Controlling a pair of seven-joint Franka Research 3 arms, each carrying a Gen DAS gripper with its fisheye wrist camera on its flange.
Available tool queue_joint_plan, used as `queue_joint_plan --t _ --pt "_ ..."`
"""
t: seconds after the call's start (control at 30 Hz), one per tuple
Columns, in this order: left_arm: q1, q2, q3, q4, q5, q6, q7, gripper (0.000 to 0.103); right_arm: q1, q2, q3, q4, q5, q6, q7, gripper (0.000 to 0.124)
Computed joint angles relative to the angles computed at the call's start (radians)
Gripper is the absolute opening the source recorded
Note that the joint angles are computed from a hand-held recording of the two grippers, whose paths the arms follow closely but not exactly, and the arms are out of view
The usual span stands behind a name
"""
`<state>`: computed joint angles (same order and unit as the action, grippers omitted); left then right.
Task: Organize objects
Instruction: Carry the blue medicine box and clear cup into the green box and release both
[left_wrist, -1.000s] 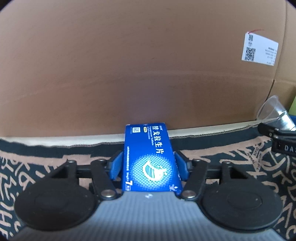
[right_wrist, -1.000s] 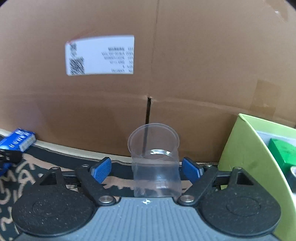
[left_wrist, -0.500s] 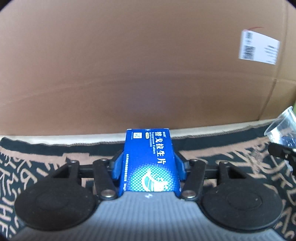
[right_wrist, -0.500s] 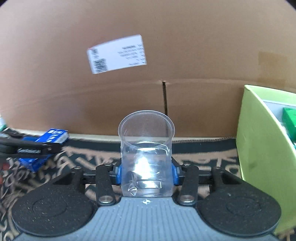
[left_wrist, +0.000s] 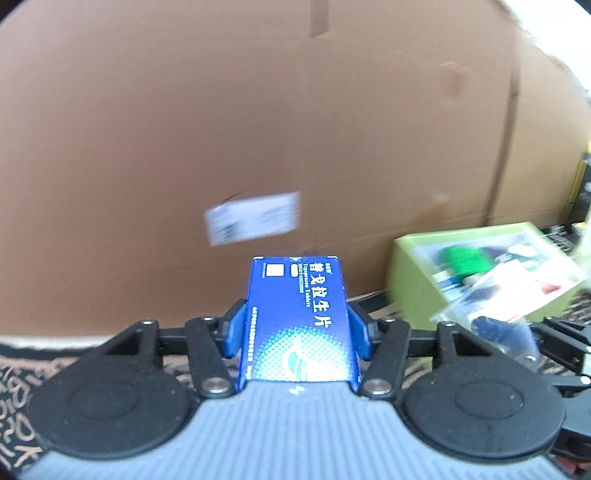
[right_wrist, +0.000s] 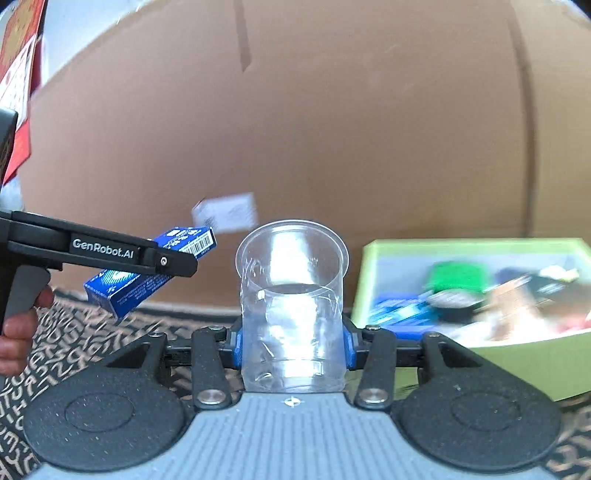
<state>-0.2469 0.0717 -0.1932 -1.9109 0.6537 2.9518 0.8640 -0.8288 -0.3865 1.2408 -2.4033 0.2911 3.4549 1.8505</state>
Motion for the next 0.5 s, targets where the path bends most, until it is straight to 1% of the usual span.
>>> queue_joint_plan --t 0.07,0.1,0.13,0.2,0.23,0.27,0.33,0.37,0.47,0.5 --pt "-0.031 0.024 -0.011 0.046 -0.002 0.000 0.009 0.056 0.032 -0.047 -0.059 -0.033 0.019 0.016 -0.002 0.050" --pt "-0.027 0.025 -0.030 0.036 0.064 0.013 -0.052 0.056 0.047 -0.067 -0.088 -0.049 0.031 0.021 -0.007 0.050" --pt "-0.057 0.043 -0.019 0.061 0.062 0.012 -0.043 0.056 0.052 -0.083 -0.108 -0.061 0.046 0.024 -0.014 0.050" --pt "-0.091 0.088 -0.019 0.112 0.092 0.009 -0.062 0.056 0.029 -0.119 -0.118 -0.076 0.079 0.021 -0.026 0.050" --pt "-0.105 0.110 -0.022 0.139 0.087 0.005 -0.051 0.056 0.013 -0.143 -0.121 -0.085 0.093 0.018 -0.029 0.050" --pt "-0.121 0.117 -0.025 0.156 0.081 -0.005 -0.043 0.056 -0.008 -0.172 -0.122 -0.095 0.096 0.009 -0.023 0.050" --pt "-0.144 0.163 -0.028 0.210 0.062 -0.016 -0.014 0.056 -0.122 -0.191 -0.055 -0.070 0.103 -0.003 -0.019 0.050" --pt "-0.156 0.186 -0.028 0.238 0.050 -0.023 0.002 0.056 -0.158 -0.201 -0.042 -0.066 0.094 -0.006 -0.009 0.050" --pt "-0.196 0.258 -0.015 0.328 0.024 -0.052 0.036 0.056 -0.255 -0.188 -0.005 -0.040 0.044 -0.009 0.016 0.050" --pt "-0.209 0.279 -0.009 0.355 0.017 -0.062 0.042 0.056 -0.255 -0.181 -0.020 -0.049 0.024 0.000 0.017 0.050"
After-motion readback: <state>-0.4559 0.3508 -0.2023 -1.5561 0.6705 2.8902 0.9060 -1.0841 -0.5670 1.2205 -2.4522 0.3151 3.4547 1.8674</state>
